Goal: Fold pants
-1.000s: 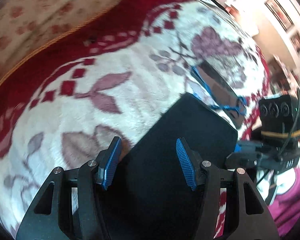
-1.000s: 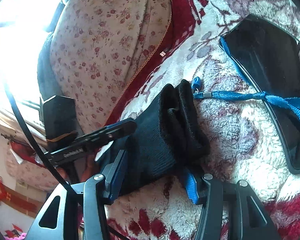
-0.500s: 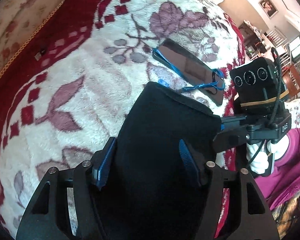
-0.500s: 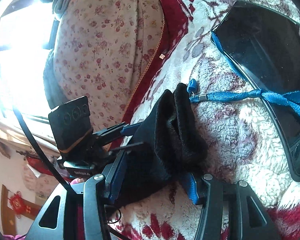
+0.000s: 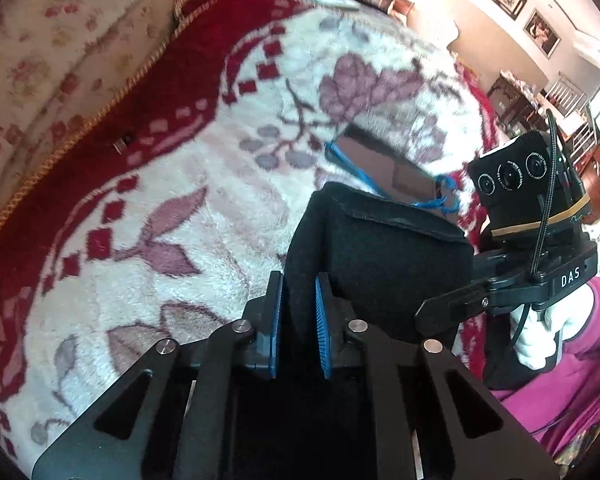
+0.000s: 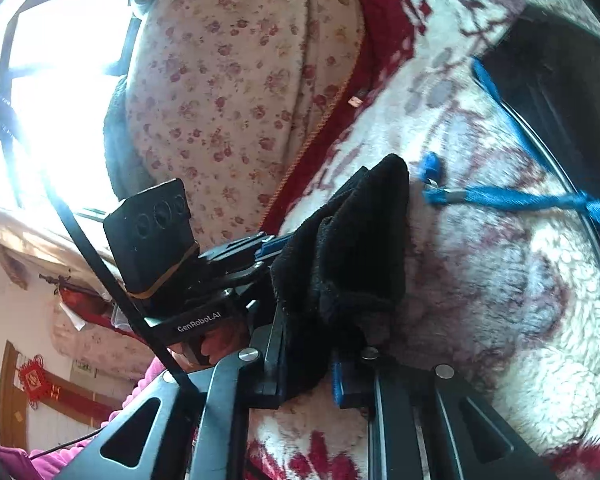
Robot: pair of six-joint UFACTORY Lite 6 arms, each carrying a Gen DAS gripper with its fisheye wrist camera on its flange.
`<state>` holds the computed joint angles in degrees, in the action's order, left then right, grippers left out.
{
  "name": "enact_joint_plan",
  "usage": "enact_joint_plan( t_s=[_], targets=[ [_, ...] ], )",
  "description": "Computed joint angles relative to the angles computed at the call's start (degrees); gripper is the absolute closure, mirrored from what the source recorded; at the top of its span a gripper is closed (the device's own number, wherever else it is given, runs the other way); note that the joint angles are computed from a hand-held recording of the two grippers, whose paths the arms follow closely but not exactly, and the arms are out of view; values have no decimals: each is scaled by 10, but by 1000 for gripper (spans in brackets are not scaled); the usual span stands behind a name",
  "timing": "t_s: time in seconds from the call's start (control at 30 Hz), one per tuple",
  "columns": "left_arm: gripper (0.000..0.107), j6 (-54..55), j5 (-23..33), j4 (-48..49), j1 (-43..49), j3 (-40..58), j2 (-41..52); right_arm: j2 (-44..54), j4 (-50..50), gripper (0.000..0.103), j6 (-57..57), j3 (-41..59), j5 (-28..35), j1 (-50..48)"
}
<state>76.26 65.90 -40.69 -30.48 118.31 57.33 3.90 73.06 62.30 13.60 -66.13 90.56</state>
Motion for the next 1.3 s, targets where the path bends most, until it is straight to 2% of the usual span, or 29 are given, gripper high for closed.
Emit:
enact_joint_plan(
  t_s=[0.17, 0.3, 0.43, 0.5, 0.63, 0.73, 0.8, 0.87, 0.97, 1.0, 1.03, 1.1, 1.17, 1.3],
  targets=[
    [93, 19, 24, -37, 49, -33, -67, -57, -24, 88, -116, 29, 7, -40],
    [93, 32, 50, -63, 102, -56, -112, -92, -88, 88, -267, 99, 73, -108],
    [96, 48, 60, -82, 163, -92, -150, -49, -166, 88, -353, 206, 161, -180],
    [97, 48, 77, -87, 203, -98, -152, -9, -226, 88, -338, 252, 188, -210],
    [97, 68, 58, -81, 280, -147, -167, 88, -344, 88, -290, 353, 251, -261],
    [97, 61, 35, -67, 343, -158, -151, 185, -465, 88, -210, 448, 295, -298],
    [97, 55, 27, -62, 375, -155, -140, 276, -556, 88, -158, 551, 351, -323],
    [97, 42, 27, -58, 415, -142, -123, 351, -595, 87, -134, 643, 413, -341],
    [97, 36, 28, -63, 458, -145, -121, 462, -721, 81, -15, 788, 502, -359],
    [96, 44, 31, -73, 473, -150, -122, 472, -732, 78, -7, 808, 518, -360],
    [96, 47, 36, -77, 485, -154, -123, 473, -739, 70, -12, 820, 522, -362],
    [94, 51, 34, -88, 501, -176, -137, 461, -801, 59, 41, 810, 503, -366],
    [92, 47, 42, -95, 510, -182, -139, 439, -804, 59, 41, 786, 476, -365],
    [90, 40, 38, -103, 525, -222, -163, 395, -682, 59, -85, 755, 491, -347]
  ],
)
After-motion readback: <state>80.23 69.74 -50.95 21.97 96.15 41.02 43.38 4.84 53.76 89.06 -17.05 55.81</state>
